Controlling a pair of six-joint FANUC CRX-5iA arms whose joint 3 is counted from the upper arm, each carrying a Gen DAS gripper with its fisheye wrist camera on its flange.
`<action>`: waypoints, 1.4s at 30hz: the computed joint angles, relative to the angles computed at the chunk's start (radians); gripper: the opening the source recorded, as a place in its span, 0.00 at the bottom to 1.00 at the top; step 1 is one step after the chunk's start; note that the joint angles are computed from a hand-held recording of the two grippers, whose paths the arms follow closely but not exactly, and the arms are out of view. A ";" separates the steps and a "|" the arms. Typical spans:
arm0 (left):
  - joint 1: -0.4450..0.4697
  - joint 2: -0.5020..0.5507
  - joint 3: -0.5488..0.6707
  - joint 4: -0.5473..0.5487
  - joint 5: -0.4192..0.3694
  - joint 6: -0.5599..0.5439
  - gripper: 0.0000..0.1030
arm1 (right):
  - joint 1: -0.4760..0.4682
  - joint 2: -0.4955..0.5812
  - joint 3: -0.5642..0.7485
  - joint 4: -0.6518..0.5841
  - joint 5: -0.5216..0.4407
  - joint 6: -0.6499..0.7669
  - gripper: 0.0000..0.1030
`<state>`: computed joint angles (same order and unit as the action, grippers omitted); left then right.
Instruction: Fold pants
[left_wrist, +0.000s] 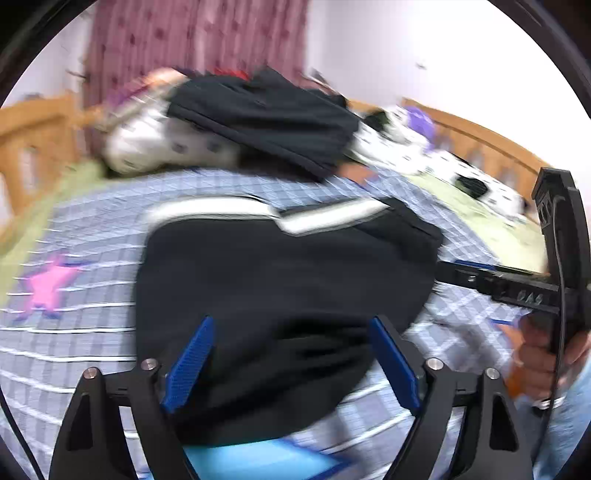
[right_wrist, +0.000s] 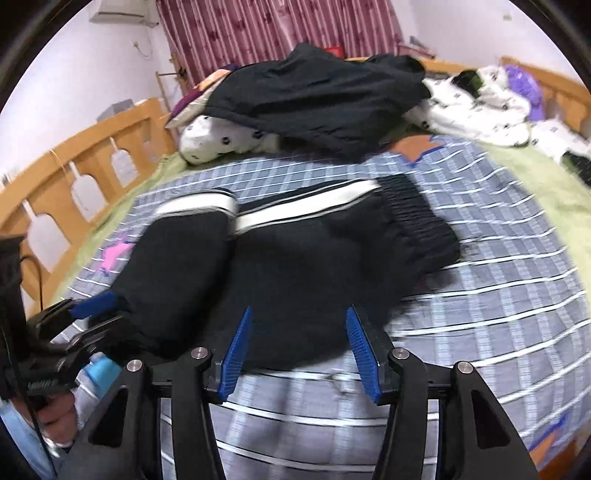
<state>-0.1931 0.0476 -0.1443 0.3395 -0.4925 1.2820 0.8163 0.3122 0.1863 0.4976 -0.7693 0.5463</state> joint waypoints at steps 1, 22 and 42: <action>0.015 -0.015 0.000 -0.068 -0.011 0.066 0.83 | -0.003 0.016 0.033 -0.056 0.012 0.037 0.52; 0.006 0.085 0.074 -0.308 -0.209 0.391 0.91 | -0.091 0.226 0.495 -0.665 -0.008 0.485 0.16; -0.018 0.088 -0.014 0.152 -0.152 -0.062 0.89 | -0.224 0.122 0.198 -0.189 -0.113 0.305 0.22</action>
